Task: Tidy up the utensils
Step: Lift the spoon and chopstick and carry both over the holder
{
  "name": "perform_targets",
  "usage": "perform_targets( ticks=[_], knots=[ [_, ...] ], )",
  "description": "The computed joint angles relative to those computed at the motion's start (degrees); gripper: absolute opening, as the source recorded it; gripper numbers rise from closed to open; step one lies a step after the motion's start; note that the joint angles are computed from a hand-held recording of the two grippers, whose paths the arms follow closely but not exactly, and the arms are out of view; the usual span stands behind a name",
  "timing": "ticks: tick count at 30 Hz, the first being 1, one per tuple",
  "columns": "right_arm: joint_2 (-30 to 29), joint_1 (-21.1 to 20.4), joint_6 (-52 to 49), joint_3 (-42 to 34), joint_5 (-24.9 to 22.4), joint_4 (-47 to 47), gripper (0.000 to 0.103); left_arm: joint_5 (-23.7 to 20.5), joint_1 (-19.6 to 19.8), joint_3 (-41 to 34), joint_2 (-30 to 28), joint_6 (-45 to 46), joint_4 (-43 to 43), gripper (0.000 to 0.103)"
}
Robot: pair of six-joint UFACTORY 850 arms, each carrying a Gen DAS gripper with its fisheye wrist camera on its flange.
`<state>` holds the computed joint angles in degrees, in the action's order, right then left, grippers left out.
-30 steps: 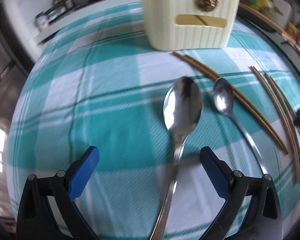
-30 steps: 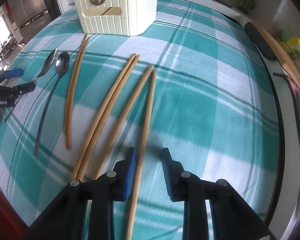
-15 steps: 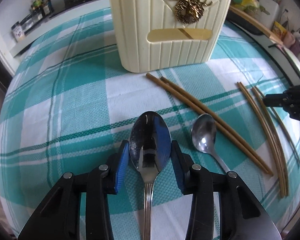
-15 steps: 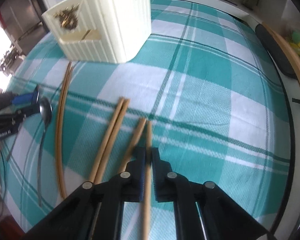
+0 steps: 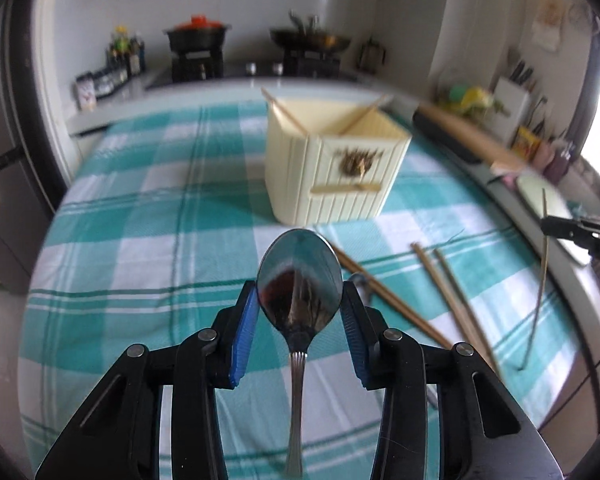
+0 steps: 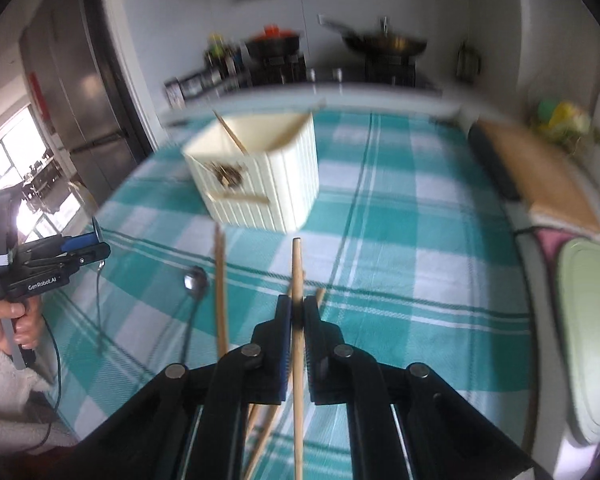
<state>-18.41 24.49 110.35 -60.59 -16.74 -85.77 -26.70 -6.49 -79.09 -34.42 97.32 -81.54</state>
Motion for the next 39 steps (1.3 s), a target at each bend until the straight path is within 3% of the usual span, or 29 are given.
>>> perform_targets(
  ticks=[4,9,14,19,23,29,32,34,36,39],
  knots=[
    [4.1,3.3,9.6,3.4,-5.4,-7.9,0.006,-2.5,1.7,4.4,4.0,6.2,-7.3,0.041],
    [4.8,5.5,12.9,2.8,-10.0,-11.5,0.006,-6.3,3.1,5.0,5.8,5.9,-6.6,0.041],
    [2.9,4.7,12.6,-1.4,-10.2,-13.4,0.006,-8.5,3.4,2.0,5.5,0.8,-3.2,0.041],
    [0.4,2.3,9.5,-8.0,-7.4,-12.7,0.006,-11.3,3.3,-4.2,4.4,-7.2,1.3,0.041],
    [-2.0,0.7,7.1,-14.6,-7.0,-13.9,0.006,-13.6,2.7,-12.2,2.1,-12.3,2.1,0.041],
    [-7.4,-0.8,9.6,-23.8,-7.9,-21.2,0.006,-10.4,0.0,-26.8,-5.0,-15.1,-3.5,0.041],
    [-10.9,-1.9,13.2,-27.6,-8.2,-26.0,0.006,-6.2,-1.9,-34.4,-10.3,-18.8,-3.1,0.041],
    [-14.1,-2.9,11.5,-30.8,-6.9,-24.2,0.006,-3.9,-3.2,-42.1,-15.8,-28.2,5.0,0.041],
    [-17.4,-3.9,3.4,-34.5,-4.1,-16.2,0.006,-5.3,-3.9,-50.3,-21.5,-40.2,16.9,0.041],
    [-22.6,-5.6,-14.4,-40.0,-0.1,1.8,0.006,-12.7,-4.7,-68.2,-33.4,-58.2,33.3,0.041]
  ],
)
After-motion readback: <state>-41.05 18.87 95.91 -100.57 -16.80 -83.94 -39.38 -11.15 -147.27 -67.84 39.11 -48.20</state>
